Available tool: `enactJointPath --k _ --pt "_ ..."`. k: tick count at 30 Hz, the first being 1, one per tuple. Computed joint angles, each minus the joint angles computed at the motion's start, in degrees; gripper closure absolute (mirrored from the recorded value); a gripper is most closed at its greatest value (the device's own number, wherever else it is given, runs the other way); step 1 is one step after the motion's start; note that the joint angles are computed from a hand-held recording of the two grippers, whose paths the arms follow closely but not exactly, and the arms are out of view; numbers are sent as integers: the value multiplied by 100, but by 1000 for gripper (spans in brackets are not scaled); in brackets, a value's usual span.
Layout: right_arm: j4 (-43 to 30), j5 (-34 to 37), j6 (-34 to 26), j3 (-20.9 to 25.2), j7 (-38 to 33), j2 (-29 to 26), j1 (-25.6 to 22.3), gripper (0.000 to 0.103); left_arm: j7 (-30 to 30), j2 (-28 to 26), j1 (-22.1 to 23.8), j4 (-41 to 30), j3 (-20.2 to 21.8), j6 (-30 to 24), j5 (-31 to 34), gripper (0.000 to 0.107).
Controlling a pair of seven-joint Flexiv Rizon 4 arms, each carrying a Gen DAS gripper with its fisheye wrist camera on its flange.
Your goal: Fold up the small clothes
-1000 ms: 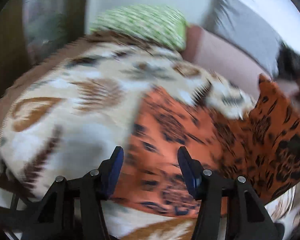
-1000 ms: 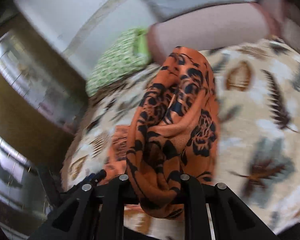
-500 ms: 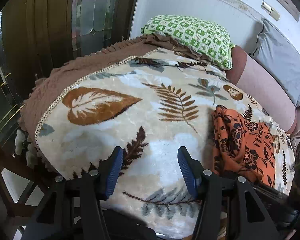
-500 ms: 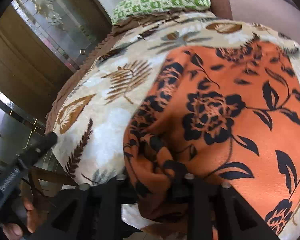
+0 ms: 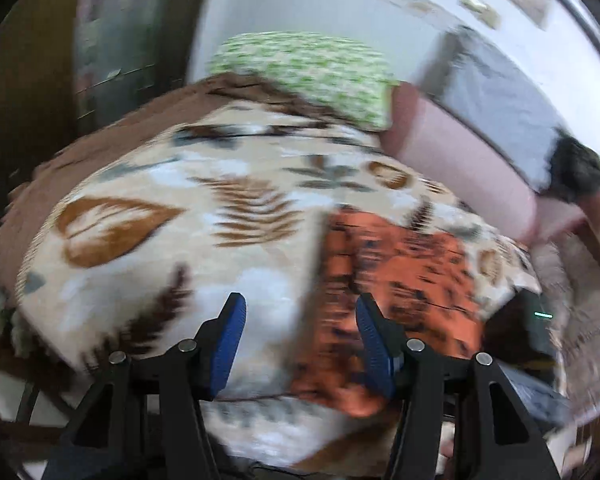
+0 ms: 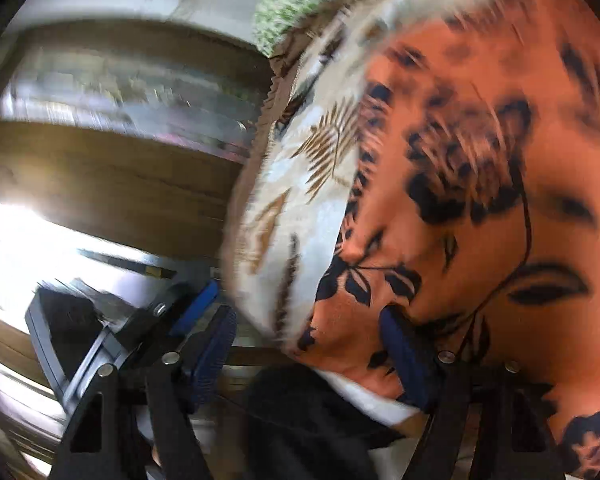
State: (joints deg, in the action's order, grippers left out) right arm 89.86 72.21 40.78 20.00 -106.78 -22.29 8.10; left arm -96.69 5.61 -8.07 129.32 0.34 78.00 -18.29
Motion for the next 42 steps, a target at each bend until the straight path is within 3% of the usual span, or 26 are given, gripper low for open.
enactJointPath --k 1,7,10,11,13,15,19,21,24,26,30,32,33,36,39,42 --pt "45 345 -106 44 -78 10 -195 26 232 -30 -132 -6 -7 39 -250 43" --pt "641 1323 -240 -249 -472 644 -766 26 -117 -458 -70 -323 -190 -495 271 43" --pt "836 1258 -402 -501 -542 799 -772 26 -1163 -774 7 -770 -63 -1358 1661 43" --pt "911 1091 -305 -583 -443 803 -712 27 -1441 -851 89 -764 -82 -1469 1788 40" --pt "1003 1239 -421 -690 -365 694 -794 30 -1342 -915 125 -546 -46 -1310 1444 30" --pt "1068 1524 -759 -750 -303 619 -984 33 -1279 -883 123 -455 -42 -1247 1294 30" --pt "877 957 -781 -808 -188 756 -823 31 -1716 -670 75 -883 -31 -1727 2284 31" --pt "749 883 -762 -825 -280 794 -802 31 -1858 -534 61 -1032 -65 -1607 2712 31" --pt "429 803 -844 -897 -273 664 -847 31 -1101 -584 15 -1057 -147 -1017 2108 31" --pt "162 747 -888 -906 -192 458 -875 31 -736 -806 0 -1266 -215 -946 1881 31" --pt "-423 350 -904 -852 196 -131 -861 31 -918 -1411 -65 -1890 -180 -1387 2174 31" --pt "-489 -73 -521 -876 686 -319 -720 31 -1358 -1747 -253 -2408 -17 -2200 2887 31" --pt "-510 -112 -432 -850 895 -387 -747 33 -1336 -1854 -269 -2477 -16 -2397 2861 30" --pt "-669 -237 -414 -676 1010 -556 -863 33 -1383 -1955 -222 -2288 30 -2103 2533 21" --pt "-740 -580 -563 -496 1062 -483 -971 31 -1350 -1932 -277 -2359 83 -2188 2656 21" --pt "-894 -406 -640 -354 770 -490 -1190 31 -1271 -1885 -259 -2286 89 -2089 2643 21"
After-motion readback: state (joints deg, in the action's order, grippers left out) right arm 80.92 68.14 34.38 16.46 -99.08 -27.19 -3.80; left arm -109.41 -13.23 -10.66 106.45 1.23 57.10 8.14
